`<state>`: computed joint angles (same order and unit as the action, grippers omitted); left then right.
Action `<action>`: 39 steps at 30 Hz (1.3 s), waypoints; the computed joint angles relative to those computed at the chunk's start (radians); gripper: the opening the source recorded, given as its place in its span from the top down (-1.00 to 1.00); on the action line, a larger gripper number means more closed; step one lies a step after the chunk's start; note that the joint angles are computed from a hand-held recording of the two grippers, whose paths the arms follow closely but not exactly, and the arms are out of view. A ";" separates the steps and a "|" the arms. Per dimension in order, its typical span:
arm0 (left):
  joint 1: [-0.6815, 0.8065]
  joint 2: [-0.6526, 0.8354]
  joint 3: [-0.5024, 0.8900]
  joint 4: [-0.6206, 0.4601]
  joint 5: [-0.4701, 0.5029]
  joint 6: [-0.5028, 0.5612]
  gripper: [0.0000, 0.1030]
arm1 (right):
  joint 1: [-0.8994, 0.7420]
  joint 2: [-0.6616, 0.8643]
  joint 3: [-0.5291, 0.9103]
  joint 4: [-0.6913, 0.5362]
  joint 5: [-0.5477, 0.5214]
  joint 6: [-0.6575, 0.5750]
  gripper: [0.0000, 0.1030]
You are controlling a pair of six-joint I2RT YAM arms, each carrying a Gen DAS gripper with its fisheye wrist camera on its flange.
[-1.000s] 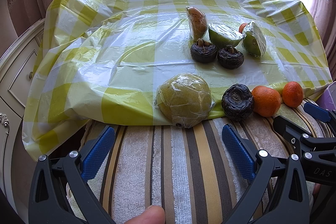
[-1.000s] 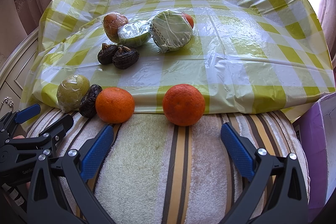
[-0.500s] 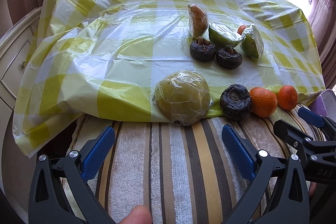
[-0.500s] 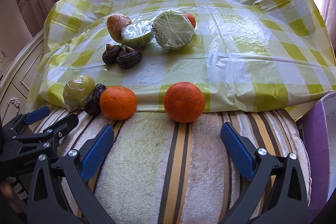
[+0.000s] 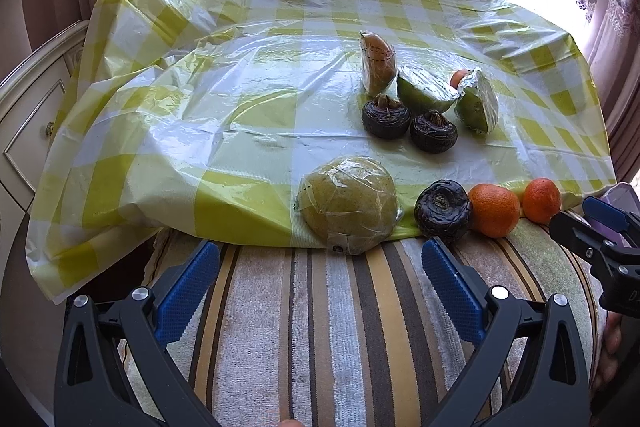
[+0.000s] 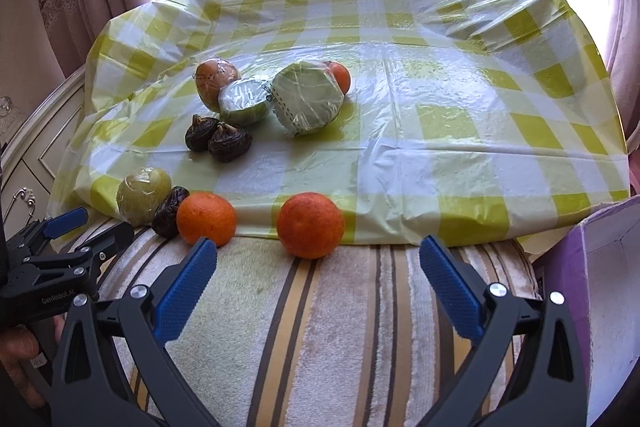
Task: Organize fruits
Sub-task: 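Grasp an orange with the right tool while the left tool grasps the wrapped green melon, then carry the orange in the right tool while the left tool carries the melon to the box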
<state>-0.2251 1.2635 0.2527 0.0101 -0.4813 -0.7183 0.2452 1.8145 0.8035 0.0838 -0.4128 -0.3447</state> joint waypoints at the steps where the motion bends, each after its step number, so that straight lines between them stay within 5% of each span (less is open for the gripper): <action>1: 0.003 -0.008 -0.002 0.000 0.000 0.001 -0.90 | 0.011 0.000 0.002 0.014 0.027 0.001 -0.92; 5: 0.021 -0.011 0.008 0.011 0.014 0.045 -0.81 | 0.046 0.014 0.009 0.067 0.097 0.000 -0.73; 7: 0.031 0.017 0.030 0.007 0.012 0.060 -0.55 | 0.059 0.028 0.019 0.071 0.115 -0.004 -0.55; 10: 0.046 0.062 0.062 0.010 0.013 0.090 -0.47 | 0.078 0.037 0.009 0.103 0.142 -0.005 -0.37; 15: 0.031 0.156 0.120 0.002 0.000 0.145 -0.41 | 0.106 0.033 -0.033 0.163 0.152 -0.035 -0.33; 20: 0.057 0.188 0.120 0.036 0.047 0.169 -0.32 | 0.105 0.086 0.013 0.115 0.134 -0.029 0.21; 25: 0.069 0.202 0.116 0.075 0.071 0.193 -0.12 | 0.097 0.099 0.015 0.122 0.108 -0.026 0.26; 39: 0.034 0.160 0.108 0.042 0.003 0.144 -0.08 | 0.051 0.077 0.005 0.118 0.014 -0.013 0.32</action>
